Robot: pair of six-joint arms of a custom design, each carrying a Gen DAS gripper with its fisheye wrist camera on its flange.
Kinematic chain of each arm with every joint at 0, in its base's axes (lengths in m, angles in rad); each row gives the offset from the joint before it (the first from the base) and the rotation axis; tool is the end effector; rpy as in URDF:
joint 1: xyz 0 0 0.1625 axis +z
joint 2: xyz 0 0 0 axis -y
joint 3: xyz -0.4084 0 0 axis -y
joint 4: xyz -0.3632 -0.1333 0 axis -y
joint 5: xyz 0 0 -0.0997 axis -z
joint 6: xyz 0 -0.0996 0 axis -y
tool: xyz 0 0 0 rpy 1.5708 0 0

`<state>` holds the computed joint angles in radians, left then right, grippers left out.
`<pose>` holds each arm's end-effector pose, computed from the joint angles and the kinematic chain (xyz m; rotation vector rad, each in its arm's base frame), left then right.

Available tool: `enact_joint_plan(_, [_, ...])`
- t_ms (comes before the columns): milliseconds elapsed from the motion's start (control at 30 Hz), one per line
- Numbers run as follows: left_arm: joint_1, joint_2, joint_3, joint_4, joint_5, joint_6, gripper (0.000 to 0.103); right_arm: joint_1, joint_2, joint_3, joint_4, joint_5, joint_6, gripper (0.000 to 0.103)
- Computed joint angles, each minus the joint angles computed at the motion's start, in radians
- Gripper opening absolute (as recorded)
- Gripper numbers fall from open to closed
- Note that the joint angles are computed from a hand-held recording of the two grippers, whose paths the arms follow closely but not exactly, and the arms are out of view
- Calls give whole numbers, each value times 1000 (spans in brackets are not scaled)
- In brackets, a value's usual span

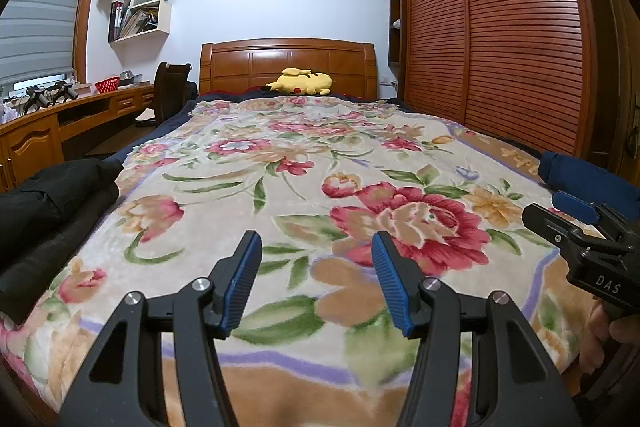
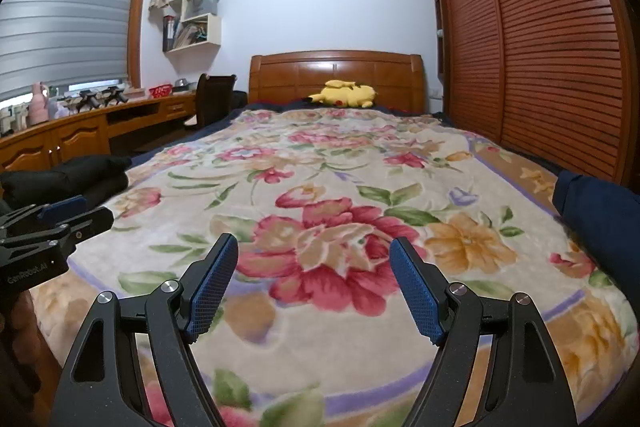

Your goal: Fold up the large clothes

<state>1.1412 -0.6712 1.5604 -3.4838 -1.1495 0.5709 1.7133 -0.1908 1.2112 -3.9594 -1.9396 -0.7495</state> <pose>-0.1242 -0.6890 0.1723 0.8844 2.2099 -1.2889 0.1961 -0.6811 0.0094 0.5886 -1.9367 1.4457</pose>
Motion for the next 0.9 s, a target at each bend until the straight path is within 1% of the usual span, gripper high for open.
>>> enact_joint_plan(900, [-7, -2, 13, -9, 4, 1, 57, -1, 3, -2, -2, 1, 1, 80])
